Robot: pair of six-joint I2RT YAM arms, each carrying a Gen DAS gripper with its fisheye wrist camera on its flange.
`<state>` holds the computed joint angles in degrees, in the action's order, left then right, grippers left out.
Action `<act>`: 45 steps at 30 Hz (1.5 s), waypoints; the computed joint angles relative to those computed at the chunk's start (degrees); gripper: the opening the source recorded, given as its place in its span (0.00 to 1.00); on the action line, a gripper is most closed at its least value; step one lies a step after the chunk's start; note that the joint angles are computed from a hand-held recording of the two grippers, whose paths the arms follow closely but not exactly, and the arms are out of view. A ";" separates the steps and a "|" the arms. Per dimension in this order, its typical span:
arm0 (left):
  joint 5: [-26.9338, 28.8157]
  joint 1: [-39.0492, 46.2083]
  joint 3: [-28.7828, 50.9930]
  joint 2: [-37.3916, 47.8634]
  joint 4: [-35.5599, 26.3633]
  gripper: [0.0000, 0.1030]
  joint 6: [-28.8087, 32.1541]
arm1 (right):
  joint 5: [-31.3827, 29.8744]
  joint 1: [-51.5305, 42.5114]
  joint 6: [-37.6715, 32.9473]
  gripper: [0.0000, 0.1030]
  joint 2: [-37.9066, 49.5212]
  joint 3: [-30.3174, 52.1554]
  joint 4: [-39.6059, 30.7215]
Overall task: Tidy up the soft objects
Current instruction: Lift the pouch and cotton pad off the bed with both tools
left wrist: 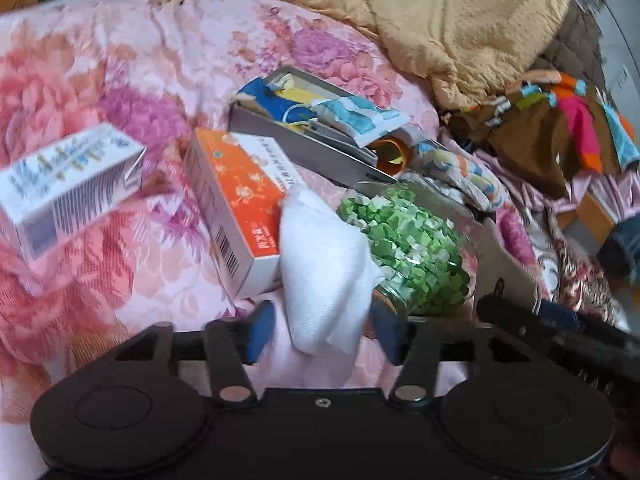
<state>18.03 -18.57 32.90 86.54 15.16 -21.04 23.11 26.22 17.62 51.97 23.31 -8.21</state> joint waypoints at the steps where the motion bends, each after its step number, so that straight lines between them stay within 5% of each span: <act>1: 0.27 0.22 0.05 0.59 0.43 0.63 -1.05 | -0.17 -0.28 0.11 0.81 0.37 0.03 0.13; 6: 3.35 1.89 1.12 4.36 2.56 0.72 -4.52 | -7.96 -5.58 -1.82 0.94 0.75 0.58 -0.19; 8: 3.82 1.82 1.35 4.95 3.06 0.74 -3.45 | -12.52 -8.49 -6.65 0.94 1.85 1.16 -0.12; 11: 4.45 1.79 1.73 5.44 3.01 0.75 -2.39 | -11.50 -8.98 -13.81 0.94 2.64 1.53 -0.23; 14: 5.08 2.34 1.84 5.79 3.39 0.75 -3.02 | -15.37 -11.82 -14.78 0.94 3.05 1.94 -1.00; 18: 4.93 2.52 1.98 5.78 3.25 0.69 -3.55 | -18.67 -13.66 -14.22 0.78 4.12 2.28 -1.35; 31: 2.66 2.47 0.22 4.46 4.62 0.30 -5.46 | -16.78 -12.15 -13.61 0.33 5.21 1.99 -0.75; 45: -3.46 -2.00 -2.30 -2.72 0.80 0.12 -3.47 | -14.16 -7.72 -10.30 0.23 1.08 0.96 -1.86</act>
<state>14.57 -20.58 30.60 83.82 15.96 -24.52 8.95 18.50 7.32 53.04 24.27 -10.06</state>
